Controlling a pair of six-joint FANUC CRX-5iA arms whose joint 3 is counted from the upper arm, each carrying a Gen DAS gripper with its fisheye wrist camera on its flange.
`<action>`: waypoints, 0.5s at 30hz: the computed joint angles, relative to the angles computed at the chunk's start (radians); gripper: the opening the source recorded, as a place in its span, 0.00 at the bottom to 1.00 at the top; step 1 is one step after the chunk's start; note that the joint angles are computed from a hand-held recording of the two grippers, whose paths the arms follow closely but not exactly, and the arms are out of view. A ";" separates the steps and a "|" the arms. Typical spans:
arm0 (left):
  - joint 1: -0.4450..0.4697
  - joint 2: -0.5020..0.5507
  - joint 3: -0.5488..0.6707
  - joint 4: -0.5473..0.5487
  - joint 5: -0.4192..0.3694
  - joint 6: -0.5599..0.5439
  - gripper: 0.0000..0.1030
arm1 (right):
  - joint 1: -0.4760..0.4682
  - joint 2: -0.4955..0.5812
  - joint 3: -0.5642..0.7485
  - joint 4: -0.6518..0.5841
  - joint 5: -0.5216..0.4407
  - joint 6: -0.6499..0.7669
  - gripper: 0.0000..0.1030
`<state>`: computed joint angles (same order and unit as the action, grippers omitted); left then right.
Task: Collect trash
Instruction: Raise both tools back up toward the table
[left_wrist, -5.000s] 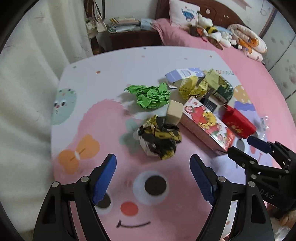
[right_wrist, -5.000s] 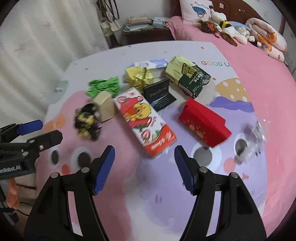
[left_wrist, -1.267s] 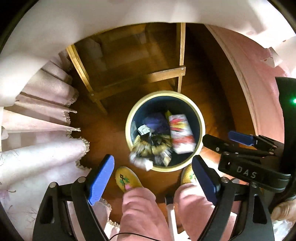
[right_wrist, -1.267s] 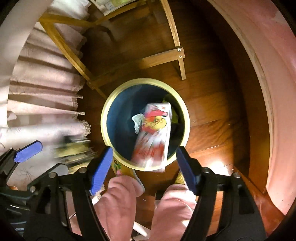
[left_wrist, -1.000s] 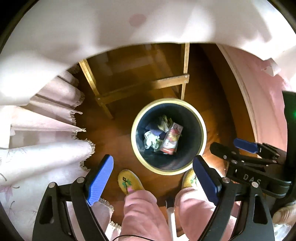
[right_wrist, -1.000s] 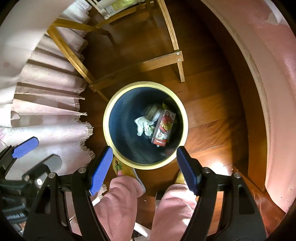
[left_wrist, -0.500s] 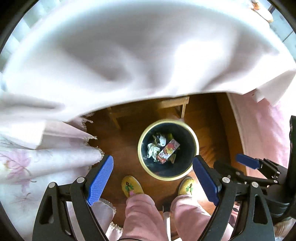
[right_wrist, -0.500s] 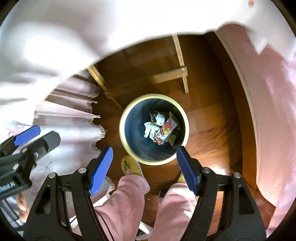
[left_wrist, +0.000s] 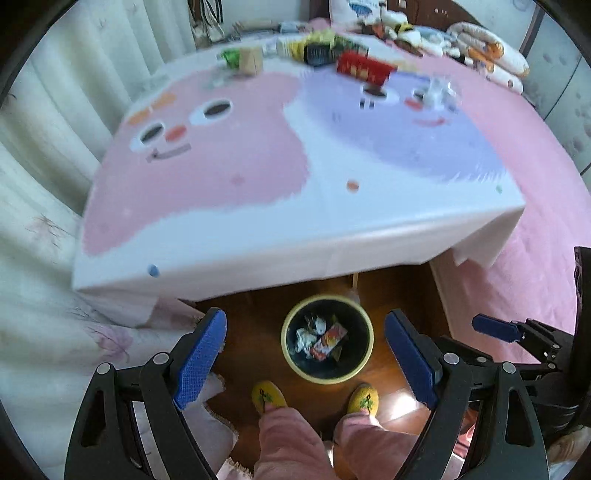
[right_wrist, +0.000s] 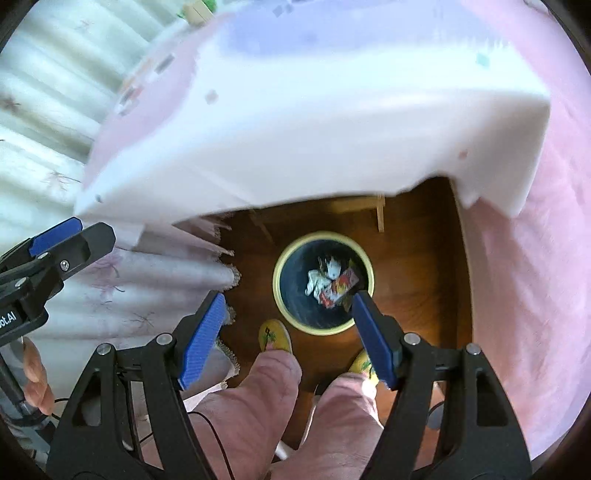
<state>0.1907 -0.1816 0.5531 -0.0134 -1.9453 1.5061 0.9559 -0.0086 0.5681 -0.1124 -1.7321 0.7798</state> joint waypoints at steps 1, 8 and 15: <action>-0.010 0.012 0.038 -0.012 -0.014 0.003 0.86 | -0.002 0.004 0.021 0.002 -0.009 0.009 0.67; -0.115 0.112 0.316 -0.128 -0.102 0.024 0.86 | -0.023 0.068 0.227 0.046 -0.055 0.126 0.67; -0.203 0.246 0.630 -0.257 -0.207 0.041 0.86 | -0.061 0.129 0.374 0.031 -0.088 0.196 0.67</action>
<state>-0.0118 0.0646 1.1833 -0.2700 -2.1526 1.5476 0.8944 0.1202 0.9420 -0.0811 -1.8205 0.9755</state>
